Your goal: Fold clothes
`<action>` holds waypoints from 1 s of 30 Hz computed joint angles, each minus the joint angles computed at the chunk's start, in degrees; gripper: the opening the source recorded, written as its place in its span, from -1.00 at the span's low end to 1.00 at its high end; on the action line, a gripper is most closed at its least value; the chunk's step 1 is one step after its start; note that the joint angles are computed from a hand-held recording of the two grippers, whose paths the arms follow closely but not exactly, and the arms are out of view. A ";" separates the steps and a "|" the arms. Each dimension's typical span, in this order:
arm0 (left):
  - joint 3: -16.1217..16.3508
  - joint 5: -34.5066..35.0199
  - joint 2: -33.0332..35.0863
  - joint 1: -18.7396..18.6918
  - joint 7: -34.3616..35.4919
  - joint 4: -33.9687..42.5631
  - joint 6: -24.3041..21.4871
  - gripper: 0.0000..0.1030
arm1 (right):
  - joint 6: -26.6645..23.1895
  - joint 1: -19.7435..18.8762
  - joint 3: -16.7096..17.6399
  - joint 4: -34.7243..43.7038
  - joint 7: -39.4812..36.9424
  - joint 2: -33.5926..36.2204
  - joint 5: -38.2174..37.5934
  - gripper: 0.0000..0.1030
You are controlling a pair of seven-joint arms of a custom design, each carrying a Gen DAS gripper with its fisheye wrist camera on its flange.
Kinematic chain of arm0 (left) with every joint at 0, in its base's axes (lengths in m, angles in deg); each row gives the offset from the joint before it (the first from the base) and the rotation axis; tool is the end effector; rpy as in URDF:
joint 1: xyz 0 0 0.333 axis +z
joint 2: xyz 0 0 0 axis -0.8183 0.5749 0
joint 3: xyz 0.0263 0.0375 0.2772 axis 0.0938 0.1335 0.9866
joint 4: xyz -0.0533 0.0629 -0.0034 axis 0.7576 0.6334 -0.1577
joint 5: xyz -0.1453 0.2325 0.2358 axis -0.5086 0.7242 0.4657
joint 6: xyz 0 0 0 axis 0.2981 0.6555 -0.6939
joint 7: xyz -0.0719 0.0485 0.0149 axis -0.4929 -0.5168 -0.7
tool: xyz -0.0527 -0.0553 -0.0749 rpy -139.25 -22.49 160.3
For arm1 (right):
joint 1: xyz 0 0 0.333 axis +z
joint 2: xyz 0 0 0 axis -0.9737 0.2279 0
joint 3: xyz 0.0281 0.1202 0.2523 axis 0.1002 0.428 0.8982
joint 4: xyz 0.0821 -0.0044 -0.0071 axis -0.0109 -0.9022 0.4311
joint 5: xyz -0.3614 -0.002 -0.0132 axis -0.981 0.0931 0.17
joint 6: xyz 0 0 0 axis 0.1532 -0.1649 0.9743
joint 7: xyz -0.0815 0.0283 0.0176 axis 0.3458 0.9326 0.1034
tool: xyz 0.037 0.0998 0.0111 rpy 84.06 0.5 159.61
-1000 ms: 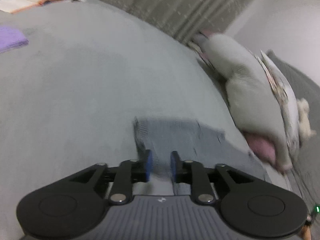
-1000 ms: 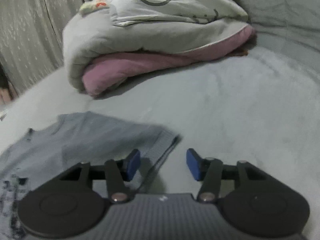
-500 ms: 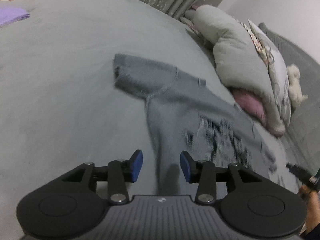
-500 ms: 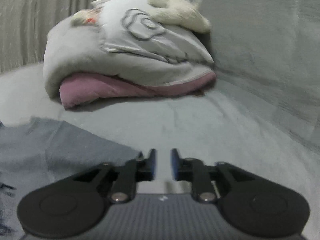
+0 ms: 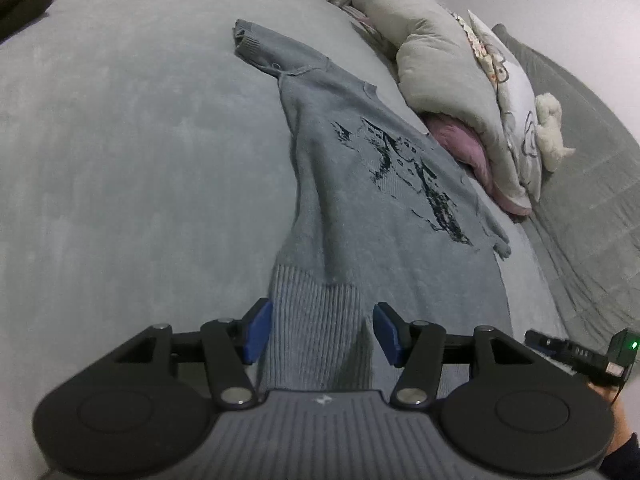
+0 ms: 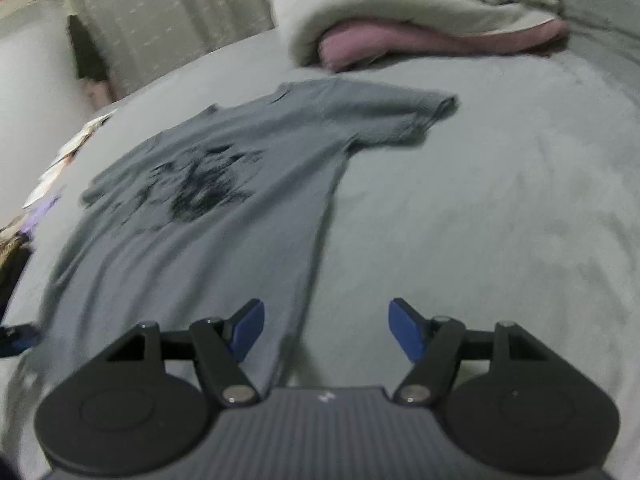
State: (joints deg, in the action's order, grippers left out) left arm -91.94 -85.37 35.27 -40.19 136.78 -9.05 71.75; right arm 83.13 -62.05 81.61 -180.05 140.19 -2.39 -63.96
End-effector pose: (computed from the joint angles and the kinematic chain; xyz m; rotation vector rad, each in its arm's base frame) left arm 0.7341 0.0313 0.3665 1.9871 -1.8717 1.3090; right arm 0.6401 0.2054 0.4331 -1.5149 1.9474 -0.3672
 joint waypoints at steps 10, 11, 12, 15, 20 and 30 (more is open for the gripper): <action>-1.58 -6.01 -5.30 1.14 8.28 -9.55 5.21 0.31 | 2.37 6.78 -2.89 -3.62 8.80 -0.69 -5.74 0.60; -1.56 -6.40 -5.55 1.10 8.97 -9.88 5.13 0.40 | 4.30 8.27 -4.13 -4.97 11.52 -1.06 -8.29 0.60; -1.42 -6.50 -5.61 0.93 9.47 -9.86 4.94 0.44 | 6.07 10.42 -6.30 -5.90 15.14 -1.24 -12.04 0.59; -1.11 -6.34 -6.11 0.44 11.90 -10.28 4.52 0.56 | 10.99 13.67 -9.65 -7.30 21.50 -0.94 -20.19 0.42; -0.46 -6.51 -6.03 -0.35 11.29 -9.82 4.17 0.59 | 12.48 16.69 -12.61 -8.60 28.47 -1.44 -28.98 0.02; -1.46 -10.18 -4.83 1.27 9.16 -8.24 0.98 0.01 | 16.90 14.03 -11.84 -11.40 35.63 -2.33 -30.10 -0.77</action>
State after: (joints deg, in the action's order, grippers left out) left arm -93.40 -95.56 30.43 -38.92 145.93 -17.29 72.73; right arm 100.03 -48.02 69.76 -191.44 175.82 -4.72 -94.06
